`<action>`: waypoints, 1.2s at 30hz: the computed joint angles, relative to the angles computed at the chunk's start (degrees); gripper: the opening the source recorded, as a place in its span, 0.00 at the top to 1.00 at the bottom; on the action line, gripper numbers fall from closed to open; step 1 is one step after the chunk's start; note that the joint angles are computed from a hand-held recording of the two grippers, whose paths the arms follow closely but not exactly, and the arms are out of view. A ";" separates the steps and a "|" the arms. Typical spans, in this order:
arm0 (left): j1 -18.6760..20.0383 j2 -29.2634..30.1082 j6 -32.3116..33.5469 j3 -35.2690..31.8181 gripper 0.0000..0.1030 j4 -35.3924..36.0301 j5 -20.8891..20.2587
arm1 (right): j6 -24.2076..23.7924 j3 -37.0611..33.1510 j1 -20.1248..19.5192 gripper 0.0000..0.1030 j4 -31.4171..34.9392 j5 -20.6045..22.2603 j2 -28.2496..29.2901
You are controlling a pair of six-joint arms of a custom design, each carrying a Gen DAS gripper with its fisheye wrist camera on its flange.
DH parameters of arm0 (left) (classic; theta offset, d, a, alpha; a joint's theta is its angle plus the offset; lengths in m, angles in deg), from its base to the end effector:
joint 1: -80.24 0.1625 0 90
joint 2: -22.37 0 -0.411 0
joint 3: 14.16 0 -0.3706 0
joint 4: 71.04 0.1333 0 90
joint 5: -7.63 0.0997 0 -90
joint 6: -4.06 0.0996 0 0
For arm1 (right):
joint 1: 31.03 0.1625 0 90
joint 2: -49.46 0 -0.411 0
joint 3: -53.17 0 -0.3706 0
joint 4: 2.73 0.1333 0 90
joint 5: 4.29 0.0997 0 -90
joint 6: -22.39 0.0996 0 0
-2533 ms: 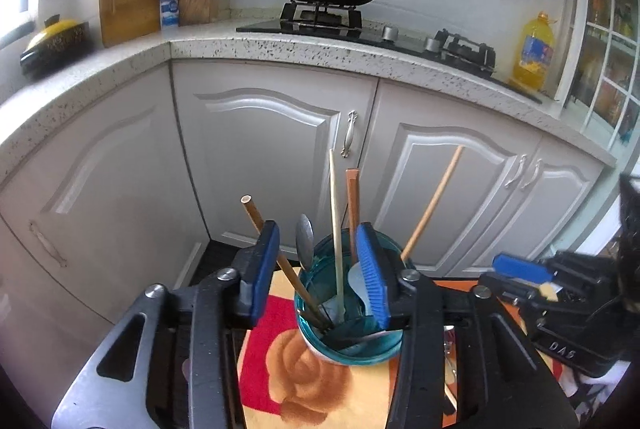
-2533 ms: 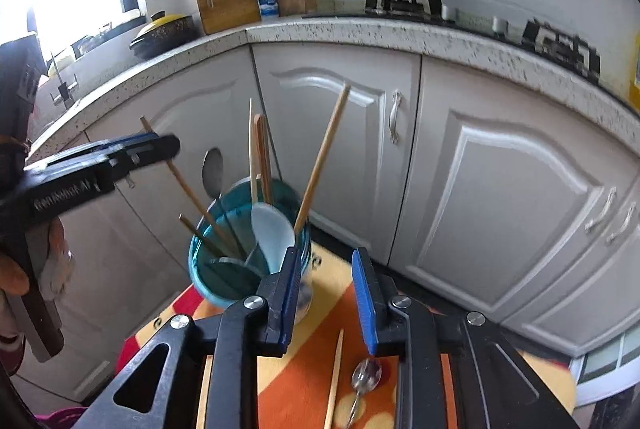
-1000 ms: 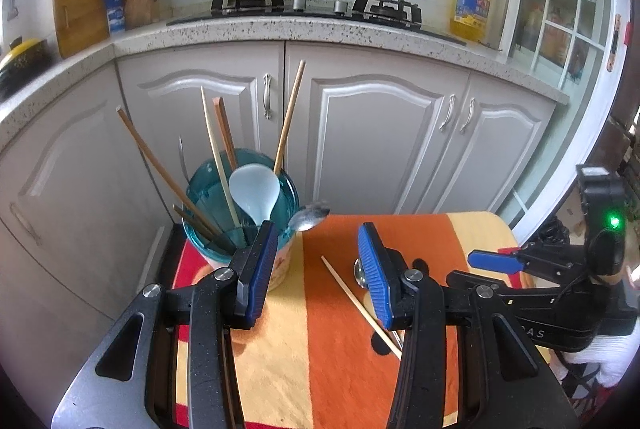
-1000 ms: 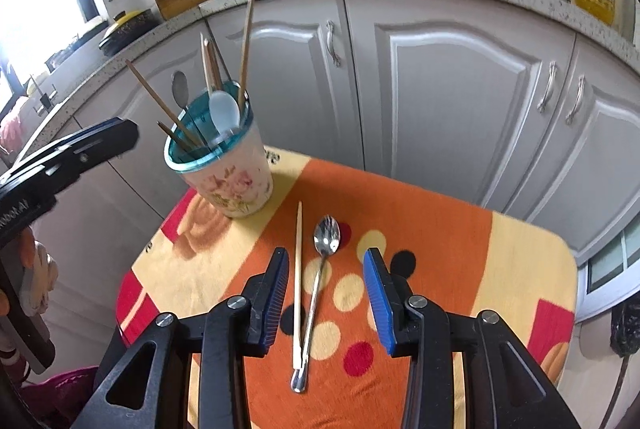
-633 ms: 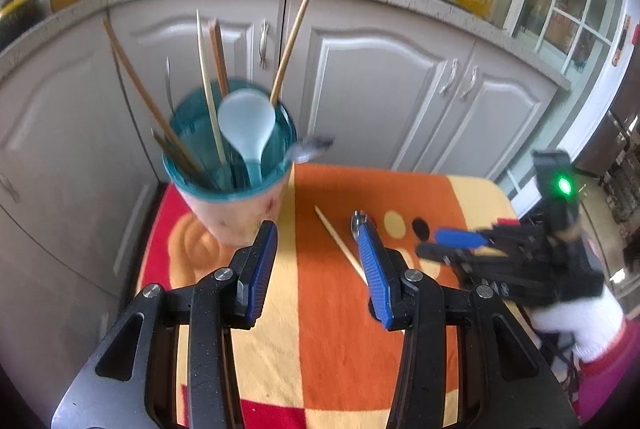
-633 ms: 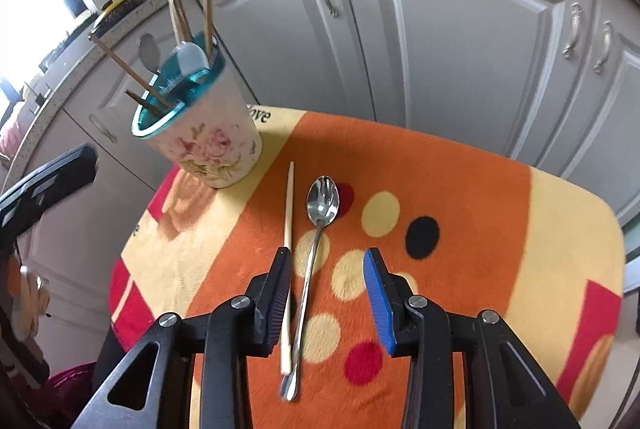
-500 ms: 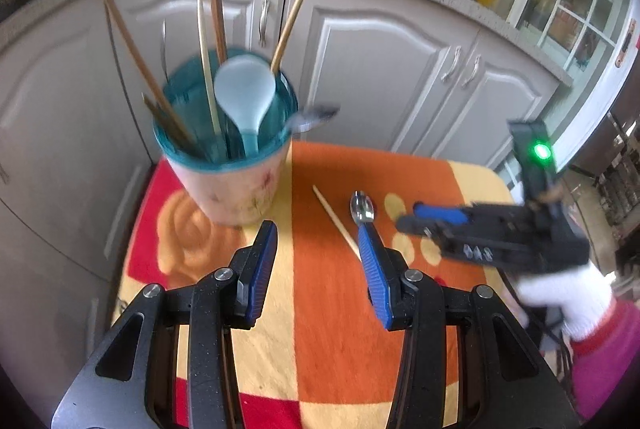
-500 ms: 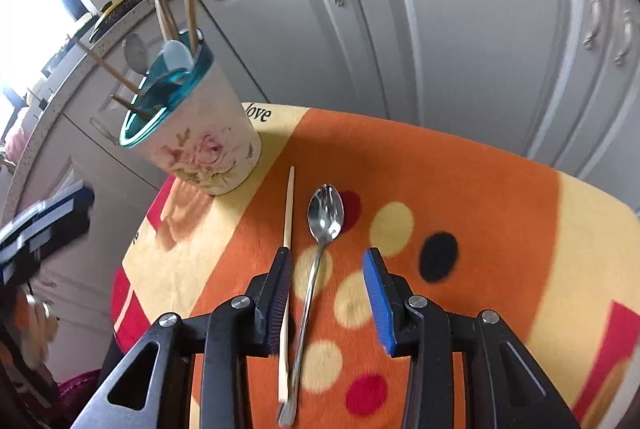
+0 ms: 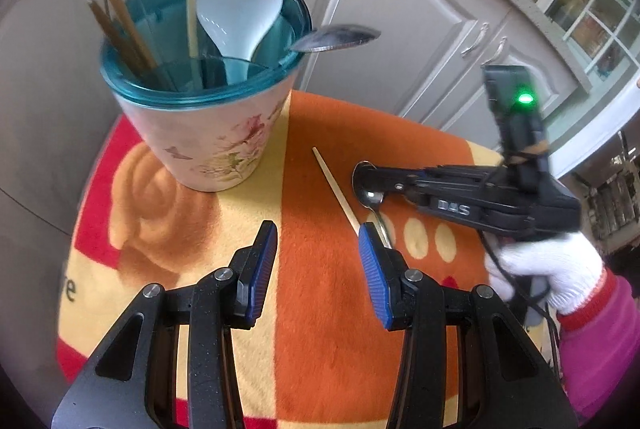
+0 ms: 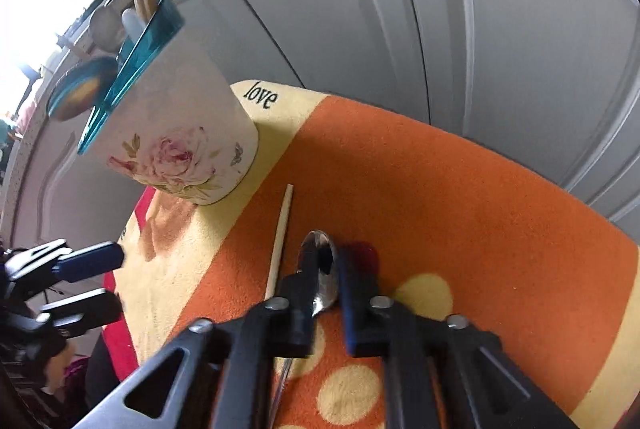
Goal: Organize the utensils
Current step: 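Move both open tools down toward the wooden chopstick and steel spoon on the cloth, then close the left tool on the wooden chopstick while the right tool grasps the steel spoon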
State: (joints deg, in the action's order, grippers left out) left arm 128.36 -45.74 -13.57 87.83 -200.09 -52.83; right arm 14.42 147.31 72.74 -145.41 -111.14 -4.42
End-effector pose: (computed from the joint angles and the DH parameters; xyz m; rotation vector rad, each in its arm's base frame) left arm -0.2434 -0.5447 0.2600 0.5359 2.6475 -0.4593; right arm 0.2545 -0.5996 0.1833 0.4908 -2.7987 0.3300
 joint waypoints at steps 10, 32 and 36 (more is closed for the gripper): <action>0.32 6.08 -2.26 -2.69 0.60 -1.13 0.90 | -0.51 6.65 -1.64 0.98 -2.20 0.67 -8.19; 1.11 8.23 -4.30 -4.43 0.60 0.79 1.38 | -2.73 7.35 -3.14 0.98 -2.61 3.18 -8.39; 1.35 11.80 -5.93 -7.36 0.60 1.22 2.62 | -0.84 13.30 -5.17 0.98 -2.58 2.87 -15.57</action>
State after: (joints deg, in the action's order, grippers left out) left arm 129.71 -33.94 -19.50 80.48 -198.87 -50.21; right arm 13.57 160.62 67.58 -147.99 -108.27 -19.99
